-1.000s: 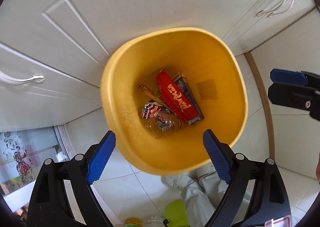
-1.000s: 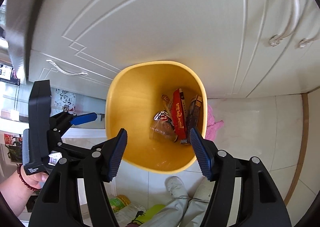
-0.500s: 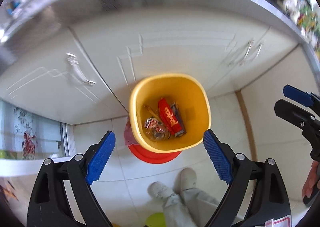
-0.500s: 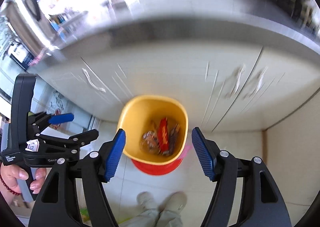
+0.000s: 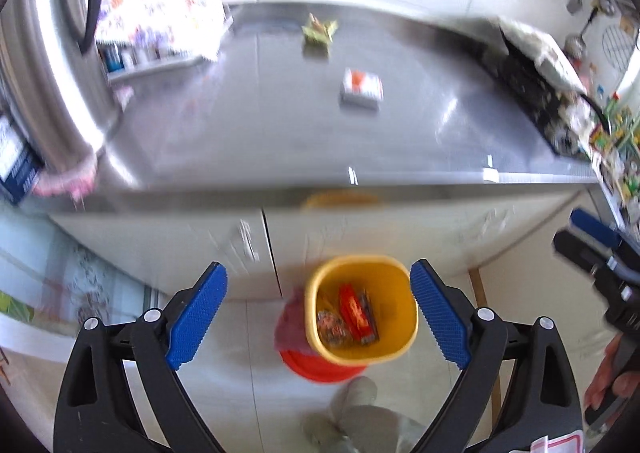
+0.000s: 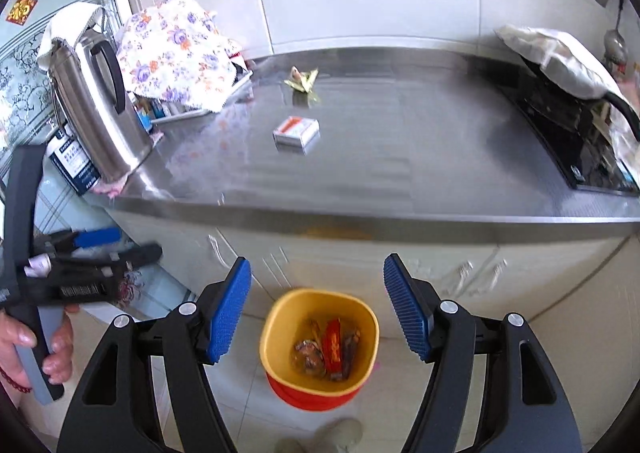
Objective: Collect trash
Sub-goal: 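Raise both tools back toward the counter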
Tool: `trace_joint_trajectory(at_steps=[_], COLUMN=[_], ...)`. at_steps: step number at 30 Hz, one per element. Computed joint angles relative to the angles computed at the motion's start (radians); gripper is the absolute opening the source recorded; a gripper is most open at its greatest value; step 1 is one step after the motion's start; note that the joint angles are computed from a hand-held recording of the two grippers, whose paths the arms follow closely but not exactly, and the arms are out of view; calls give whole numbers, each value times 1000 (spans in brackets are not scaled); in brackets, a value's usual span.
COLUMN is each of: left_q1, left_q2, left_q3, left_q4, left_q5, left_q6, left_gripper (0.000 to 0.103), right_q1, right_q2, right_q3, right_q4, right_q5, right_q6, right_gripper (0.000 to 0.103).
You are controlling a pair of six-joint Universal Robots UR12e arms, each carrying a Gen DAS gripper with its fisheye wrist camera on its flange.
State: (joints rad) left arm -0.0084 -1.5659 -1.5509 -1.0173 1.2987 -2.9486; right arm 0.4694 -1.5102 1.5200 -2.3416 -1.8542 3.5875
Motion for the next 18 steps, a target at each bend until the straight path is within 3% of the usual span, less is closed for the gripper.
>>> trace_joint_trajectory(at_steps=[3, 8, 18], left_q1=[0, -1, -14], left_q2=[-38, -105, -227], left_q3=[50, 143, 303], left_q4=[43, 47, -26], left_q5=[9, 18, 42], left_q6=[1, -13, 62], left_gripper=[93, 94, 95], right_q1=[-9, -30, -58], right_q2=[28, 84, 178], right_q3=[-36, -92, -196], right_q4=[-14, -34, -10], right_q5=[12, 44, 103], right_q6=[-18, -55, -51], right_gripper=[70, 70, 70])
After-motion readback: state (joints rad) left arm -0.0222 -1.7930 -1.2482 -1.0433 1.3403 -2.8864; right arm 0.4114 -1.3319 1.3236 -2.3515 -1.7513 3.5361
